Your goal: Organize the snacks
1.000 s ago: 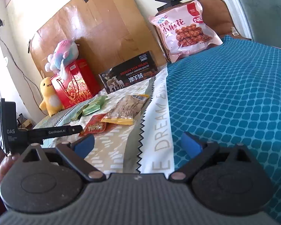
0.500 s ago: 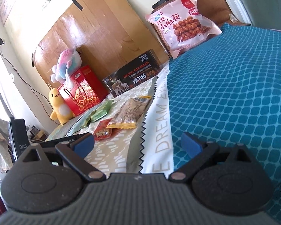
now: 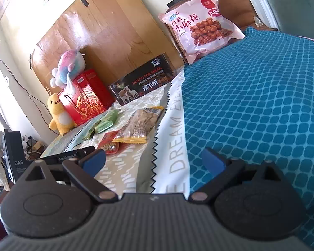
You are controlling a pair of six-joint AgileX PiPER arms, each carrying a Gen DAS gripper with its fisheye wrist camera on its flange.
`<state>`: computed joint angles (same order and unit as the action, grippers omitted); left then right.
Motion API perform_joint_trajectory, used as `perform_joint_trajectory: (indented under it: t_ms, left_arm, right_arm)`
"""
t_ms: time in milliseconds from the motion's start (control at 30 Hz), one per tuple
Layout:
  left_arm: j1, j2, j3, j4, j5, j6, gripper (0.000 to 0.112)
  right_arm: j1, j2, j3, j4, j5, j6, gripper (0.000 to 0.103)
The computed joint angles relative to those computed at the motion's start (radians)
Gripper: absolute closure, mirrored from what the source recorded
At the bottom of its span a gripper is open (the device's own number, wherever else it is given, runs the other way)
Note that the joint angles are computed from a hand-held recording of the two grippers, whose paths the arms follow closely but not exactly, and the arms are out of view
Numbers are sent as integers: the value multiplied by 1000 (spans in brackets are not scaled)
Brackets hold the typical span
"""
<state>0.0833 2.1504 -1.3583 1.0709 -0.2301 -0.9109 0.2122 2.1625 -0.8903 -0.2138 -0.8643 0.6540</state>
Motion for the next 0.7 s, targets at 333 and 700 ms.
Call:
perform_joint_trajectory:
  t_ms: [333,700]
  left_arm:
    - [8,0,4,3,-15,-21,59]
    - [6,-3,10,-34,-14,3,59]
  right_arm:
    - [27,-8,9,62,19,-87,3]
    - [47,-6,22,106,2,-121,3]
